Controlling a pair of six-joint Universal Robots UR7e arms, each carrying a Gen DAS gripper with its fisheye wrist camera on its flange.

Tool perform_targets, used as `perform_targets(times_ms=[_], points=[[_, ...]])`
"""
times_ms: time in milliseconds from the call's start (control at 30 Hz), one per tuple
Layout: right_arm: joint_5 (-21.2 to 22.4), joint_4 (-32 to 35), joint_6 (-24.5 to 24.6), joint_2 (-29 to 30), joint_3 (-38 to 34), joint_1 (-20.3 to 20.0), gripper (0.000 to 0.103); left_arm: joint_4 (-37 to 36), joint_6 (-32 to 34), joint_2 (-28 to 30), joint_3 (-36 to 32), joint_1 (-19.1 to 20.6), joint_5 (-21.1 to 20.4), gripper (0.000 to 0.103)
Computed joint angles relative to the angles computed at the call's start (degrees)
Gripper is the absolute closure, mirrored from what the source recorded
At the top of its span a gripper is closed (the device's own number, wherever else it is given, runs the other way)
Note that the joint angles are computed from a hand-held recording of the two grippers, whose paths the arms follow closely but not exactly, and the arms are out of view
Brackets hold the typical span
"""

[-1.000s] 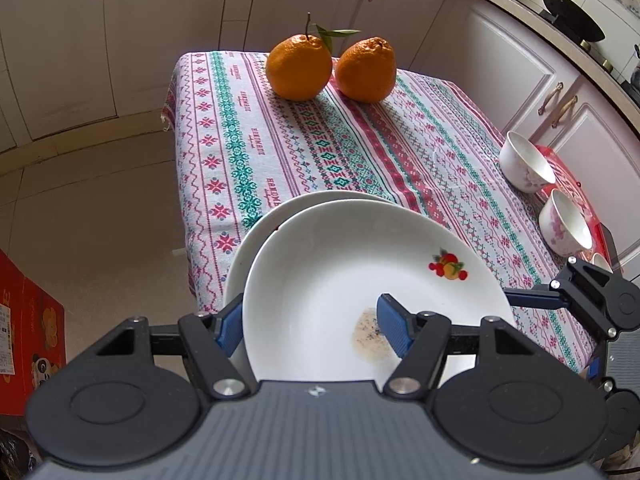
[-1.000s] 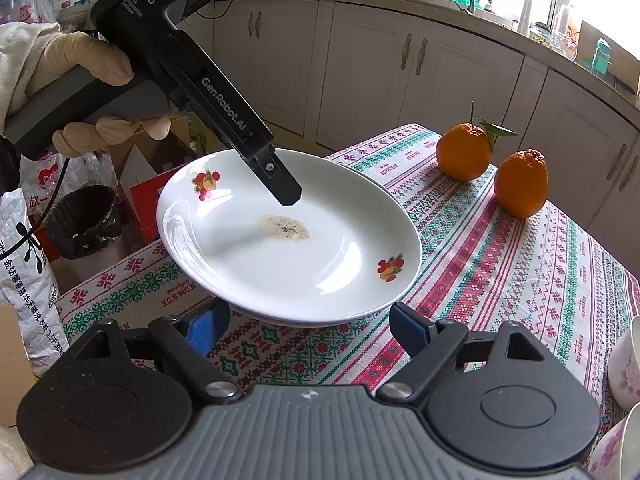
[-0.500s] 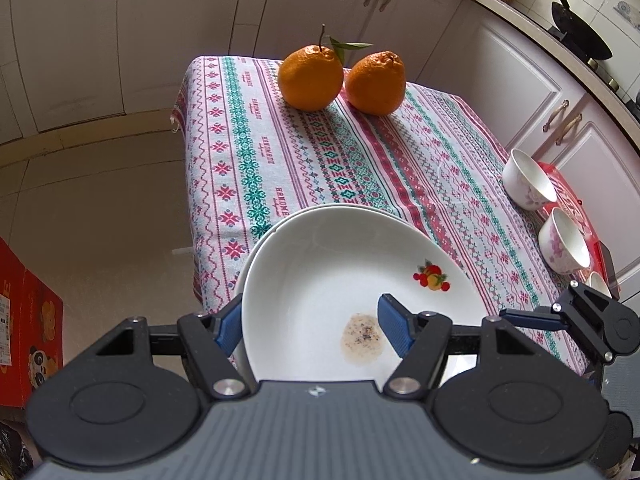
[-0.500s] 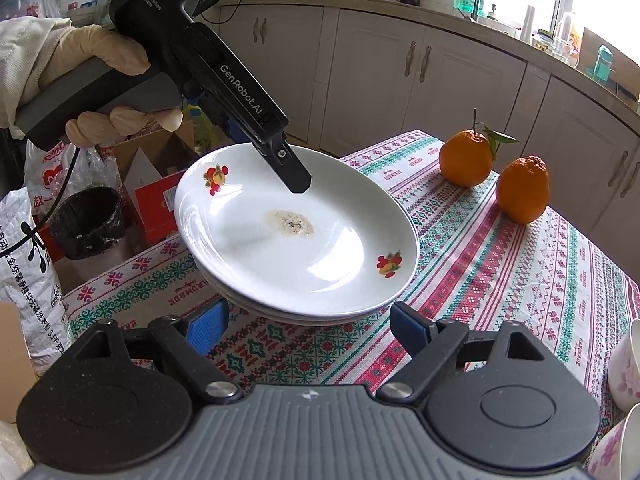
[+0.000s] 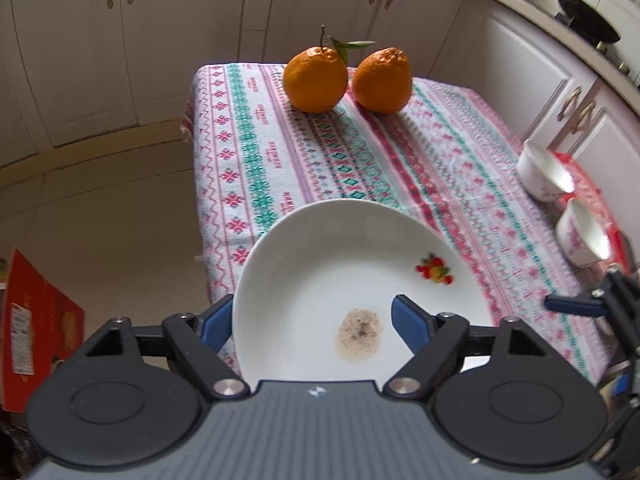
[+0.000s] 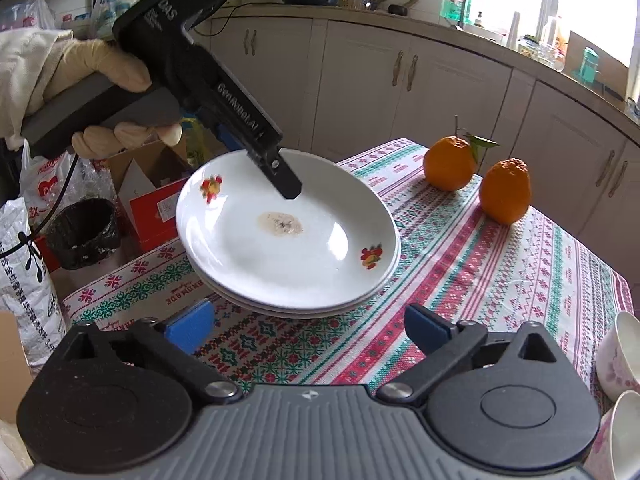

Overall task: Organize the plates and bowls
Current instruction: 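Lower the stained plate onto the white plate stack with the left tool, then open the left tool and withdraw it from the plate stack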

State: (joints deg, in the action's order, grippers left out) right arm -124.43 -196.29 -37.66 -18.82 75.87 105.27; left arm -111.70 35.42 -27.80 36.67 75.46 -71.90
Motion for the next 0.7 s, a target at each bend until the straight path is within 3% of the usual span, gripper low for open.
perform_targets(times_ms=[200, 367, 700], points=[[-0.87, -2.60, 0.70, -1.24, 2.50, 0.11, 0.000, -5.22, 2.45, -2.12, 5.17, -0.63, 0.76, 0.019], [-2.00, -5.39, 1.66, -2.48, 4.92, 0.16, 0.000, -16.00, 8.24, -6.99, 16.71, -2.11, 0.78, 0.019], [-8.52, -19.37, -0.37, -5.21, 12.20, 1.27, 0.000, -36.00, 14.17, -17.81, 42.13, -4.17, -9.94, 0.010]])
